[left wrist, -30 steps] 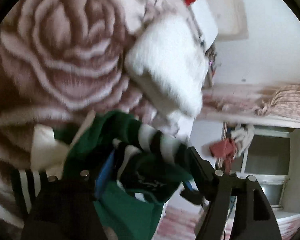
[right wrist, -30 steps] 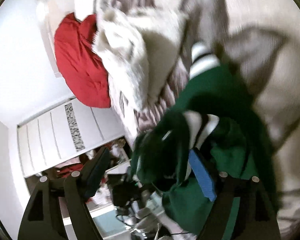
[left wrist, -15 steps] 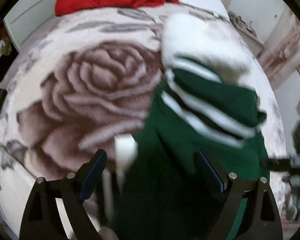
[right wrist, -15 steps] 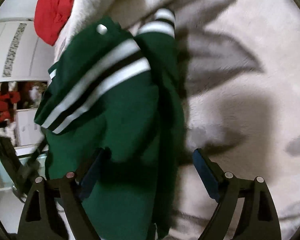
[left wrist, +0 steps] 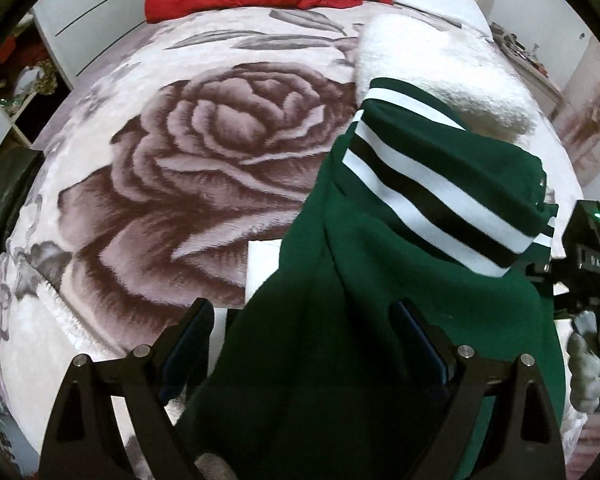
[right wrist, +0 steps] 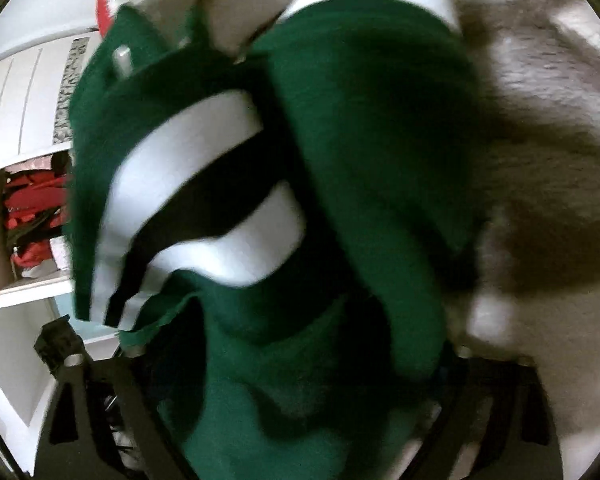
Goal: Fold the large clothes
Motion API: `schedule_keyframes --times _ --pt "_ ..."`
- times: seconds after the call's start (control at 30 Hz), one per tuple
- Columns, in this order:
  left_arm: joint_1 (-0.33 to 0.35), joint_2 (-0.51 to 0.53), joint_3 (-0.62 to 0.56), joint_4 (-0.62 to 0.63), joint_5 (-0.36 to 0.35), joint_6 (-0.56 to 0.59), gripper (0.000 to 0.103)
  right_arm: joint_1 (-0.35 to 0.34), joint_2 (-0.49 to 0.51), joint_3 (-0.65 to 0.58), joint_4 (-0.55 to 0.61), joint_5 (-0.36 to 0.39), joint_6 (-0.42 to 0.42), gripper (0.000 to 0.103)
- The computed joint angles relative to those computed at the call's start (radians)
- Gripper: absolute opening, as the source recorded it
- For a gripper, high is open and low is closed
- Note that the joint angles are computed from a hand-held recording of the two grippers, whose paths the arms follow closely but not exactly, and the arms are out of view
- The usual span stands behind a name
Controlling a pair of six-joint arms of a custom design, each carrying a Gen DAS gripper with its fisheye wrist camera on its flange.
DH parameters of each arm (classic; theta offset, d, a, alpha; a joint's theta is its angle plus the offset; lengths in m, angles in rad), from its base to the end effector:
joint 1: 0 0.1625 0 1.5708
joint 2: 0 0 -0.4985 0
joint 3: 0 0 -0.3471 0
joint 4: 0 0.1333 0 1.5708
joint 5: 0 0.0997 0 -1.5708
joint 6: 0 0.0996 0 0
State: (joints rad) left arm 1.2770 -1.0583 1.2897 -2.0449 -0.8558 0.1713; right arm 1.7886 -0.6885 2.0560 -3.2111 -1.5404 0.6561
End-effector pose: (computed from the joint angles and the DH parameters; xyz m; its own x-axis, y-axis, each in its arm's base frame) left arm -0.0118 -0.7248 0.4683 -0.7092 0.2252 -0.6680 0.4080 0.9039 -0.1283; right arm 0.2580 -0.5347 0.0703 -0.8988 0.3961 -0.1875 0.4294 0.8817 -0.1956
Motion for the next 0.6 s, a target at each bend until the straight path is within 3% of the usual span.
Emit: schedule_keyframes --times 0.07,0.13,0.27,0.33,0.43,0.5,0.53,0.6 --pt "0.0 -0.002 0.006 -0.01 0.01 -0.003 0.091 0.007 0.006 0.033 -0.089 0.002 0.026 0.044" --pt "0.0 -0.006 0.001 -0.005 0.0 -0.013 0.091 0.012 0.023 0.114 -0.299 0.007 0.146 0.031" --pt "-0.013 -0.028 -0.008 0.01 0.001 -0.046 0.091 0.088 0.085 0.268 -0.717 -0.089 0.45 0.027" --pt "-0.023 -0.045 -0.017 0.033 0.01 -0.068 0.091 0.17 0.136 0.341 -0.927 -0.194 0.63 0.027" --pt "-0.035 -0.094 -0.024 0.087 -0.003 -0.119 0.091 0.375 0.241 0.421 -1.187 -0.445 0.943 0.027" --pt "-0.043 -0.143 -0.003 0.126 0.009 -0.145 0.091 0.525 0.273 0.429 -1.177 -0.565 1.151 0.027" --pt "-0.047 -0.163 0.014 0.137 0.024 -0.155 0.091 0.572 0.269 0.428 -1.114 -0.571 1.214 0.027" --pt "-0.054 -0.214 0.07 0.162 0.062 -0.175 0.091 0.608 0.234 0.452 -0.944 -0.489 1.267 0.035"
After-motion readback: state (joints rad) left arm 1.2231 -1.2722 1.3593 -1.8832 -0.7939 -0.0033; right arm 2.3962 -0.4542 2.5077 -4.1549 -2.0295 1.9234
